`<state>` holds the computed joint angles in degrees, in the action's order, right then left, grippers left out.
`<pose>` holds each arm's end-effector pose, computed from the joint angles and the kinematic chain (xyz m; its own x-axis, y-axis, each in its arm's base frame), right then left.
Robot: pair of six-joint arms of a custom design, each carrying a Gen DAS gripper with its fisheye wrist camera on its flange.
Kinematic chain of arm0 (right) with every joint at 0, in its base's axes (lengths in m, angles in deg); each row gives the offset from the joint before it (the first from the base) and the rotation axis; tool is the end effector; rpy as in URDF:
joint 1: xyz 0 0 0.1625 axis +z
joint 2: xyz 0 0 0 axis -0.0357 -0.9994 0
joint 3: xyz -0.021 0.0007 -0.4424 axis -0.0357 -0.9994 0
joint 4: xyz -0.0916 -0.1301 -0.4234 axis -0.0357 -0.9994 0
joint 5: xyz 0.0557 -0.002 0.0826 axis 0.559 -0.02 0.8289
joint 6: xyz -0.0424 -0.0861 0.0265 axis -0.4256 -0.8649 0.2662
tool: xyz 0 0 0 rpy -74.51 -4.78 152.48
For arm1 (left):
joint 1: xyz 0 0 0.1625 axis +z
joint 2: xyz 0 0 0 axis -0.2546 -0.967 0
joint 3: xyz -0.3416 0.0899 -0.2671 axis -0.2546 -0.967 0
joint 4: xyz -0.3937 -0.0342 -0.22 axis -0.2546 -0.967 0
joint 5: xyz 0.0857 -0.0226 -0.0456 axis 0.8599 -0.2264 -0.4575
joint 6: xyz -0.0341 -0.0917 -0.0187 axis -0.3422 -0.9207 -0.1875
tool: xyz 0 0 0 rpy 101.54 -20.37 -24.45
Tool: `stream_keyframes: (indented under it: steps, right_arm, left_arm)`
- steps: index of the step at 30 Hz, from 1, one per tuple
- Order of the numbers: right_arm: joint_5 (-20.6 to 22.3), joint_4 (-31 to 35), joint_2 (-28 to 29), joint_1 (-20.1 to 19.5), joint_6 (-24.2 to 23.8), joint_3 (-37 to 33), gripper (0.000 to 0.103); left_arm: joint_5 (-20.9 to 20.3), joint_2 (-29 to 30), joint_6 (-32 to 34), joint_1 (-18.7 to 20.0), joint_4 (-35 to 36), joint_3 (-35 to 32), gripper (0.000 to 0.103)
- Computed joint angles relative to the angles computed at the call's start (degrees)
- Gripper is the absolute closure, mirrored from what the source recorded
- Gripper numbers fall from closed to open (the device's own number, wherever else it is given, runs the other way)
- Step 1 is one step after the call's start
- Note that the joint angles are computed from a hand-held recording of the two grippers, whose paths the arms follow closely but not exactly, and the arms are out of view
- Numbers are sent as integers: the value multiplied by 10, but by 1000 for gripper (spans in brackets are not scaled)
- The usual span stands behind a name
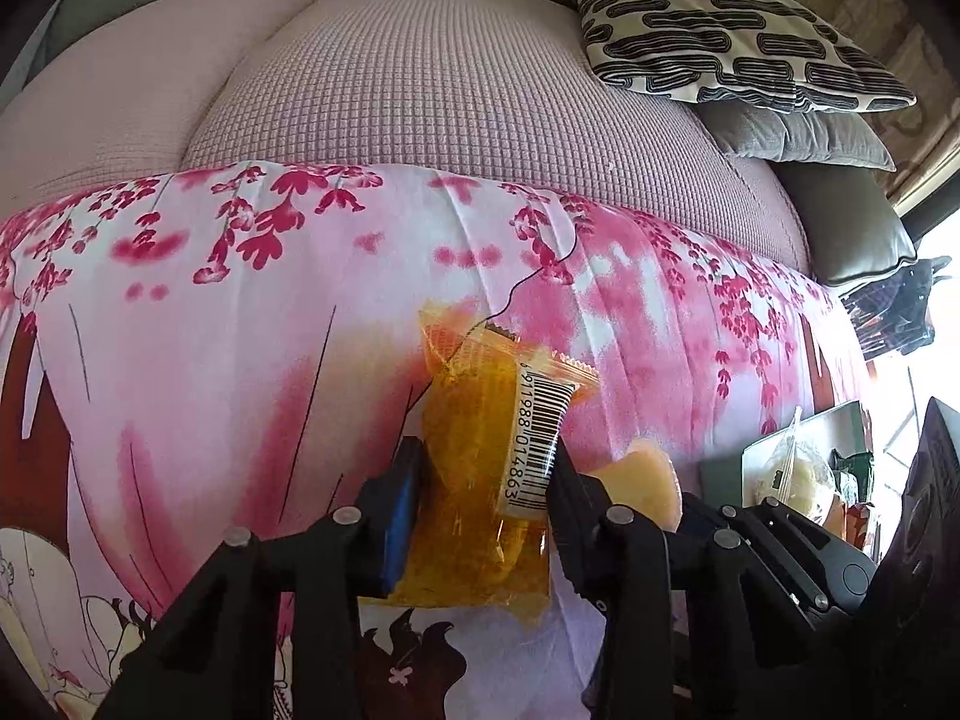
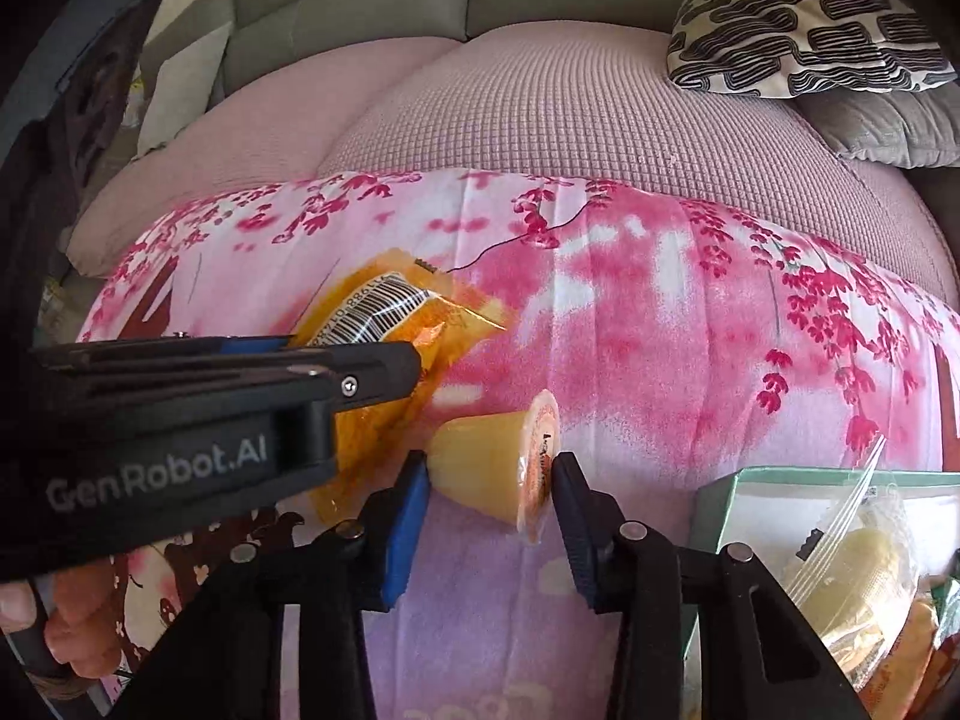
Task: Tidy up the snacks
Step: 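Grasp the yellow bread packet with the left tool while the right grasps the pudding cup, then carry both into the tray and open both tools to release them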
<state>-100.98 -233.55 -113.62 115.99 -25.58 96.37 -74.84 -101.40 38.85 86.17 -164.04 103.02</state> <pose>0.3569 -0.6309 -0.0685 -0.7732 -0.1630 0.6129 -0.3903 0.8840 -0.2573 -0.0439 -0.6929 0.2606 -0.8801 0.1669 -0.4445 0.2740 0.9431 -0.1882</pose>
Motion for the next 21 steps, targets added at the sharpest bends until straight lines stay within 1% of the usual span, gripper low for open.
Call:
stream_keyframes:
  steps: [5,11,15,17,20,21]
  right_arm:
    - [29,-29,-39,8,14,56,61]
    - [50,-104,-100,34,28,148,61]
    - [17,-149,-157,53,59,224,61]
    - [-7,-165,-184,57,75,257,61]
    - [-58,-157,-218,57,103,293,61]
    - [-68,-153,-230,54,113,306,61]
  left_arm:
    - [1,-47,-24,-11,-42,50,63]
    - [5,-113,-49,-52,-92,125,63]
    - [-16,-129,-59,-85,-104,151,63]
    - [-31,-128,-62,-102,-99,157,63]
    - [-59,-116,-67,-125,-86,162,63]
    - [-68,-109,-69,-131,-81,162,63]
